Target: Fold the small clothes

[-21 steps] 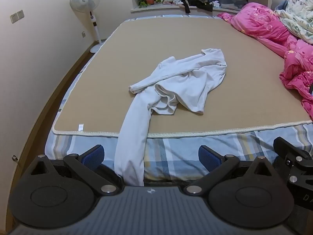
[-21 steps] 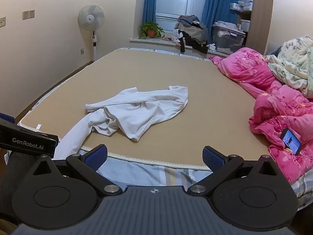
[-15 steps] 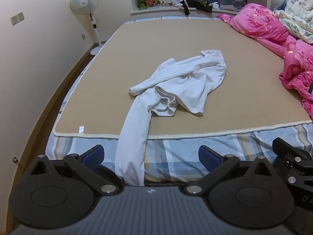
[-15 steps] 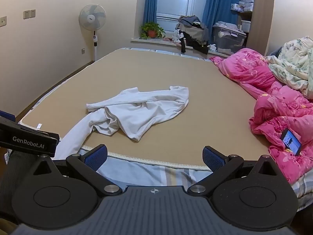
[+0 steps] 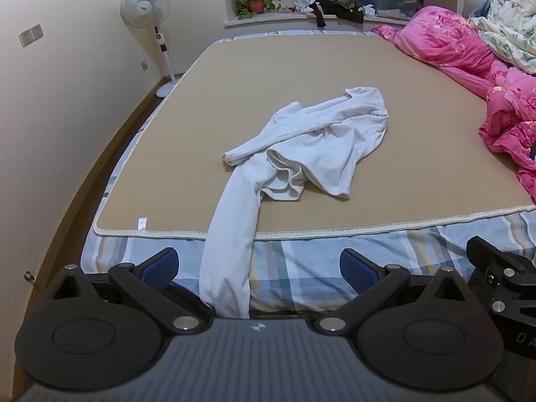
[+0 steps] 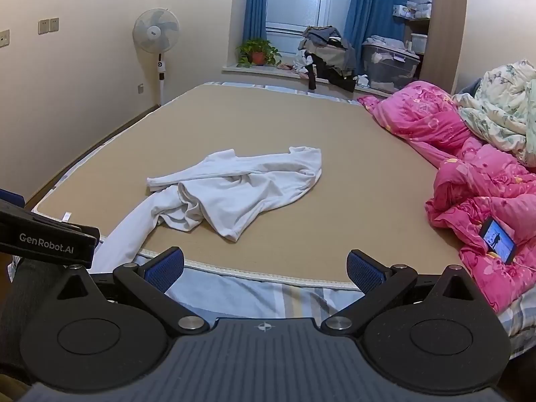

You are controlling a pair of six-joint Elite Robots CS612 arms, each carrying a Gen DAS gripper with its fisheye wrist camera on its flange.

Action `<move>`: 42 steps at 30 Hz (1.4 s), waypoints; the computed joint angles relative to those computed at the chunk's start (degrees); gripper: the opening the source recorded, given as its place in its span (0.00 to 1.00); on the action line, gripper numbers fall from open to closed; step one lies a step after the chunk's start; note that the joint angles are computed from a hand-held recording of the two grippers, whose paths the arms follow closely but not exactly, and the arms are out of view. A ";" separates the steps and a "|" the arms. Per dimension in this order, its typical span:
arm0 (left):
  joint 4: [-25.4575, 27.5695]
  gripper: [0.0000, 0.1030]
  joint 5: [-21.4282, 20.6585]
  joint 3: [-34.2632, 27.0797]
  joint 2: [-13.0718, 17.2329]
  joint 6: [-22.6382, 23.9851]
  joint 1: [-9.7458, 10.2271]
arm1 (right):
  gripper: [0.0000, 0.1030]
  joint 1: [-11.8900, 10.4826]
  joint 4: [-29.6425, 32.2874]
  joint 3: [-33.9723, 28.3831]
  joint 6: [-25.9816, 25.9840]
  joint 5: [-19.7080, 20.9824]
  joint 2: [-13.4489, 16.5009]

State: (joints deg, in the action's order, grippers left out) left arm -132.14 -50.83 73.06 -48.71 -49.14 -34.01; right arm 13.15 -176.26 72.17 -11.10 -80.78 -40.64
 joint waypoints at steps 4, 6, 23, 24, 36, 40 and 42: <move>-0.07 0.99 -0.21 0.18 -0.31 0.20 0.12 | 0.99 0.07 0.26 -0.17 0.01 -0.24 0.09; -0.03 0.99 -0.12 0.24 -0.38 0.21 0.10 | 0.99 0.06 0.24 -0.16 0.03 -0.25 0.11; -0.17 0.99 0.12 0.39 -0.42 0.51 0.18 | 0.99 0.14 1.01 -0.71 0.64 -0.58 0.64; -0.31 0.99 0.07 0.46 -0.44 0.60 0.15 | 0.99 0.16 0.96 -0.71 0.65 -0.62 0.67; -0.22 0.99 0.06 0.25 -0.18 0.87 0.22 | 0.99 0.15 1.56 -0.93 0.54 -0.54 0.71; -0.14 0.99 0.17 0.14 -0.10 0.87 0.17 | 0.99 0.16 1.55 -0.95 0.52 -0.56 0.72; -0.17 0.99 0.11 0.15 -0.10 0.84 0.19 | 0.99 0.16 1.57 -0.96 0.52 -0.54 0.74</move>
